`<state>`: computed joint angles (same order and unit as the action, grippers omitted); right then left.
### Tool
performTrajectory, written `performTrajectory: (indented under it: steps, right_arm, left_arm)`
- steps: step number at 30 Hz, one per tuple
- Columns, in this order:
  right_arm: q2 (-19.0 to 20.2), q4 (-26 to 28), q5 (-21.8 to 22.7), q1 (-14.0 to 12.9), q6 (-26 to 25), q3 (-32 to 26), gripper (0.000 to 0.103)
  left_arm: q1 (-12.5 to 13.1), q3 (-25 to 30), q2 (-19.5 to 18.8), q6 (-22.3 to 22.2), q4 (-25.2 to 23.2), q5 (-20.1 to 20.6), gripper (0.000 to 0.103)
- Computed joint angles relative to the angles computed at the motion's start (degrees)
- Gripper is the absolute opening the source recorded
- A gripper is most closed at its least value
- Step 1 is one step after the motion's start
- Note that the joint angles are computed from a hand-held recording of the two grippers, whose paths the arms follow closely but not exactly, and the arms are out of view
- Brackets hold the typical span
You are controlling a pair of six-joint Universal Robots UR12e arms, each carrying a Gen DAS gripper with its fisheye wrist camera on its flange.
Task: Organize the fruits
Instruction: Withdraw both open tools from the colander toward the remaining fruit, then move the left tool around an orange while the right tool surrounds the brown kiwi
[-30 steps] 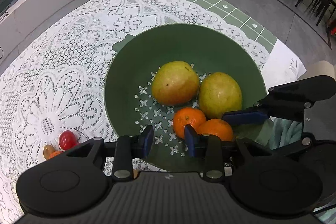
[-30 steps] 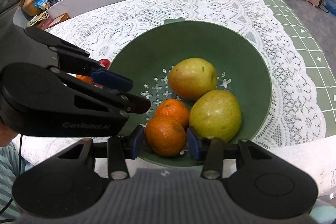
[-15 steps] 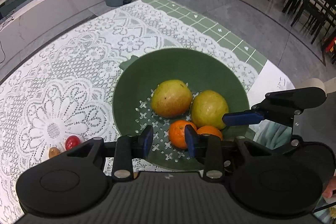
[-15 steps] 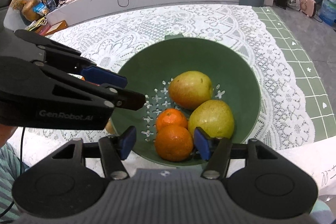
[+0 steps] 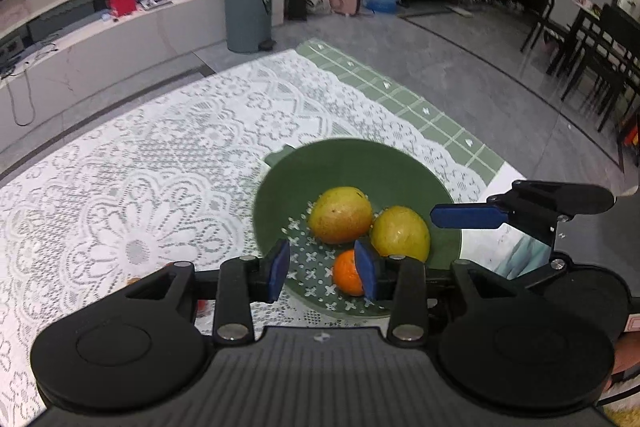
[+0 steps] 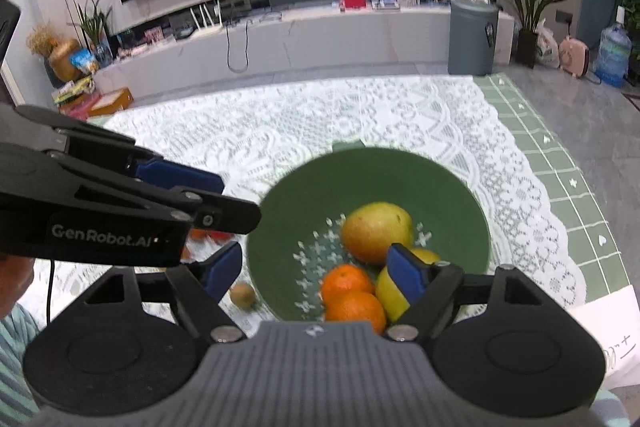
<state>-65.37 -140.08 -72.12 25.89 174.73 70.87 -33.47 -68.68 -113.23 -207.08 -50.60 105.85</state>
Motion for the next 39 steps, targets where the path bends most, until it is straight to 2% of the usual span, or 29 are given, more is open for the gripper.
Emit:
performTrajectory:
  steps: [2, 11, 16, 23, 32, 39]
  right_arm:
    - [-0.3, -3.0, -0.3, 0.3, 1.3, 1.1, 0.081]
    - [-0.9, -15.6, -2.1, 2.2, 4.9, 5.6, 0.083]
    - [-1.2, -19.4, -2.9, 3.4, 5.3, 7.6, 0.084]
    - [-0.9, -25.4, -4.2, 4.8, 2.5, 10.1, 0.086]
    - [0.4, -25.4, -5.5, 6.3, -2.8, 10.9, 0.087]
    - [1.2, -25.9, -6.3, 7.3, -6.5, 11.6, 0.087]
  left_arm:
    - [-0.3, -1.1, 0.8, -1.1, 1.5, 1.6, 0.046]
    - [-1.8, -8.2, 4.6, -8.8, 7.2, 11.4, 0.049]
    - [-2.0, -12.3, 6.8, -14.0, 8.3, 12.8, 0.049]
    - [-2.5, -17.7, 9.4, -20.4, 9.3, 14.4, 0.049]
    - [-3.5, -22.9, 10.6, -24.1, 12.8, 18.5, 0.049]
    - [-3.4, -25.6, 11.1, -26.5, 14.1, 18.6, 0.049]
